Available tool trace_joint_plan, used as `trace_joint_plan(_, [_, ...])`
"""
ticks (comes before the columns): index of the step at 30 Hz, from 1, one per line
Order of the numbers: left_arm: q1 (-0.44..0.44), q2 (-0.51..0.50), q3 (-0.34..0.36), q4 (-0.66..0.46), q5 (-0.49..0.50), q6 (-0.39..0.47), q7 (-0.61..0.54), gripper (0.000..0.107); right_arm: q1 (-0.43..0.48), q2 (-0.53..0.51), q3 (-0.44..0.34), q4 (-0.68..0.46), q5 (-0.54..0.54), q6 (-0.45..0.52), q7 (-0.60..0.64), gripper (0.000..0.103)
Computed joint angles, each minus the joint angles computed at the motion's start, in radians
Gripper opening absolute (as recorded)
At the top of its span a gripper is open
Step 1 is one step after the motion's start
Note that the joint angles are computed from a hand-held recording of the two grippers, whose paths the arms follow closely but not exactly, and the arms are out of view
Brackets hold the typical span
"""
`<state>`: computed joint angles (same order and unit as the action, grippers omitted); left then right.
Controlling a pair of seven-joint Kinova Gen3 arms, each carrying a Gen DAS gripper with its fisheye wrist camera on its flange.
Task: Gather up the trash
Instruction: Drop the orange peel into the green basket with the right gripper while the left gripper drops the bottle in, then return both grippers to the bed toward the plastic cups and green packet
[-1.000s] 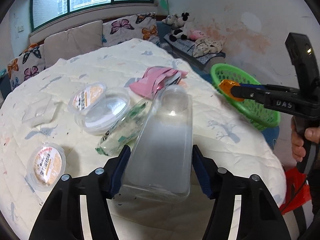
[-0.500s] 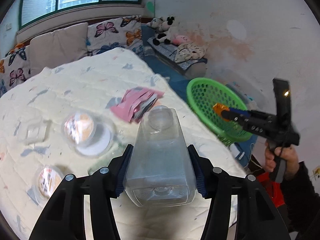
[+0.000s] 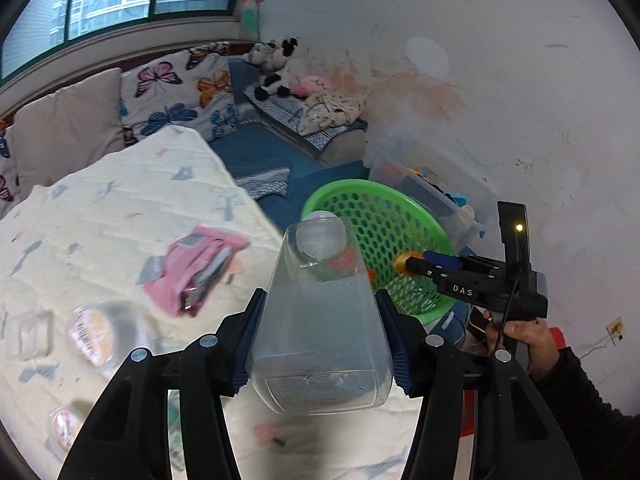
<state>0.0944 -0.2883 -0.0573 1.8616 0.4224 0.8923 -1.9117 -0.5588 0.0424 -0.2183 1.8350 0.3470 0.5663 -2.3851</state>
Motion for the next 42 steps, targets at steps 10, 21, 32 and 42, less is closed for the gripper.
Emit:
trace_joint_plan(10, [0.036, 0.163, 0.120, -0.097, -0.075, -0.010, 0.103, 0.053, 0.060, -0.060, 0.008, 0.062, -0.042, -0.045, 0.026, 0.055])
trace_joint_plan(21, [0.102, 0.336, 0.189, -0.182, -0.182, -0.010, 0.229, 0.053, 0.100, -0.101, -0.037, 0.107, 0.022, -0.062, -0.012, 0.065])
trace_joint_plan(32, [0.121, 0.361, 0.196, -0.185, -0.193, -0.034, 0.260, 0.061, 0.114, -0.104, -0.033, 0.129, -0.034, -0.088, 0.027, 0.066])
trace_joint_plan(42, [0.097, 0.237, 0.171, -0.094, -0.184, -0.067, 0.236, 0.069, 0.100, -0.132, -0.071, 0.125, -0.037, -0.083, 0.014, 0.068])
